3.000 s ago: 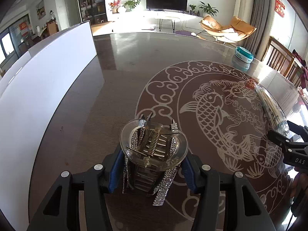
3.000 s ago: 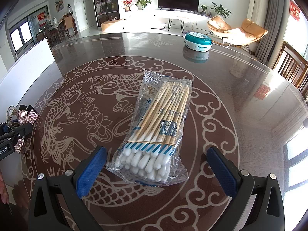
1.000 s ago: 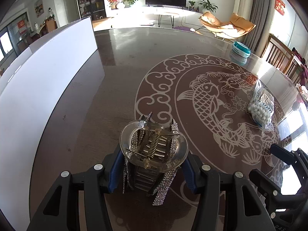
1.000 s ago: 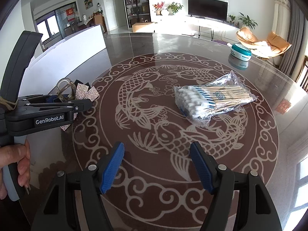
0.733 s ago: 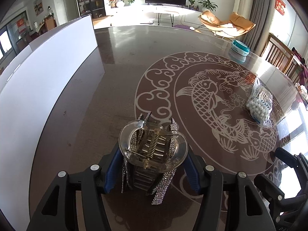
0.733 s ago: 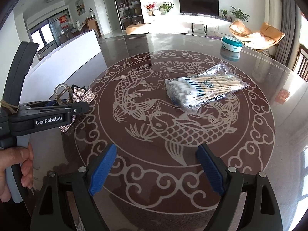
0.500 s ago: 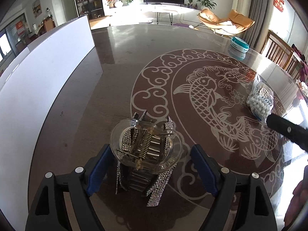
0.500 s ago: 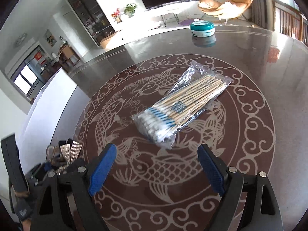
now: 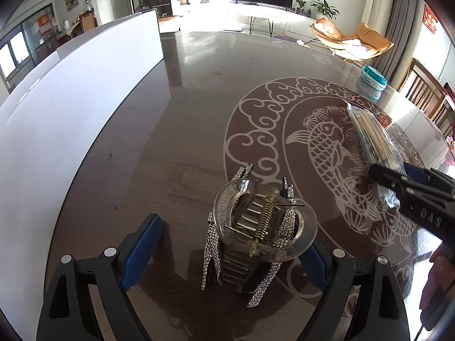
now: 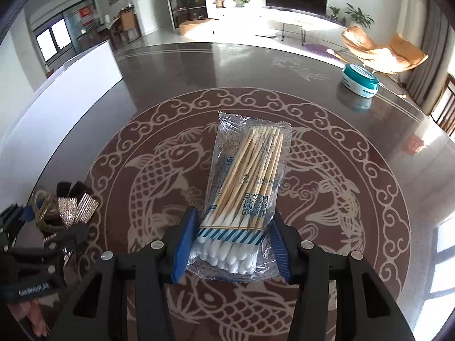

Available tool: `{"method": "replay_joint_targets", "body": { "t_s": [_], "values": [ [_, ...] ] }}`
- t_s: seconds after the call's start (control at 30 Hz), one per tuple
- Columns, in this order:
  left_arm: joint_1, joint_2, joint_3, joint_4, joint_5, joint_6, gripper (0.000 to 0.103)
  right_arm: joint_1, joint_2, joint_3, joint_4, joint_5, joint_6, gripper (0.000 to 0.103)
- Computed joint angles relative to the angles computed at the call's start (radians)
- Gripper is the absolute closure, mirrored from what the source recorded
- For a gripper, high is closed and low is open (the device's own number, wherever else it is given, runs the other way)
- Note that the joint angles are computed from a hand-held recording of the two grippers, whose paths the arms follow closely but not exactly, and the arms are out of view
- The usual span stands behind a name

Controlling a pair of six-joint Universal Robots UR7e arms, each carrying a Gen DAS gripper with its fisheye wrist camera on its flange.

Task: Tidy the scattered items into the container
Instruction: 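Close the right gripper on the bagged cotton swabs, then lift the swab bag with the right gripper while the left gripper holds the hair clip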

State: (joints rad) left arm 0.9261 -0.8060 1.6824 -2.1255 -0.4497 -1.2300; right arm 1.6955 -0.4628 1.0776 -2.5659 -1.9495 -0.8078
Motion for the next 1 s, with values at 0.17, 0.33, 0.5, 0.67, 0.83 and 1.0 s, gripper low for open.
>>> {"method": "replay_joint_targets", "body": {
  "t_s": [0.17, 0.33, 0.5, 0.67, 0.83, 1.0],
  "values": [
    [-0.001, 0.003, -0.005, 0.032, -0.001, -0.019, 0.013, -0.034, -0.157, 0.283, -0.155, 0.040, -0.132, 0.053],
    [-0.003, 0.002, -0.007, 0.046, -0.002, -0.033, 0.012, -0.069, -0.236, 0.402, -0.237, 0.069, -0.165, 0.047],
    [-0.003, -0.002, -0.002, 0.051, -0.017, -0.031, 0.002, -0.078, -0.241, 0.428, -0.277, 0.059, -0.153, 0.009],
    [-0.003, -0.002, -0.001, 0.059, -0.017, -0.045, 0.000, -0.075, -0.231, 0.411, -0.269, 0.034, -0.119, 0.000],
    [-0.006, -0.001, 0.007, 0.049, -0.007, -0.048, 0.000, -0.074, -0.231, 0.413, -0.272, 0.033, -0.121, 0.000],
    [-0.015, 0.006, 0.029, 0.025, 0.035, -0.067, 0.000, -0.073, -0.225, 0.402, -0.266, 0.032, -0.125, 0.000]
  ]
}}
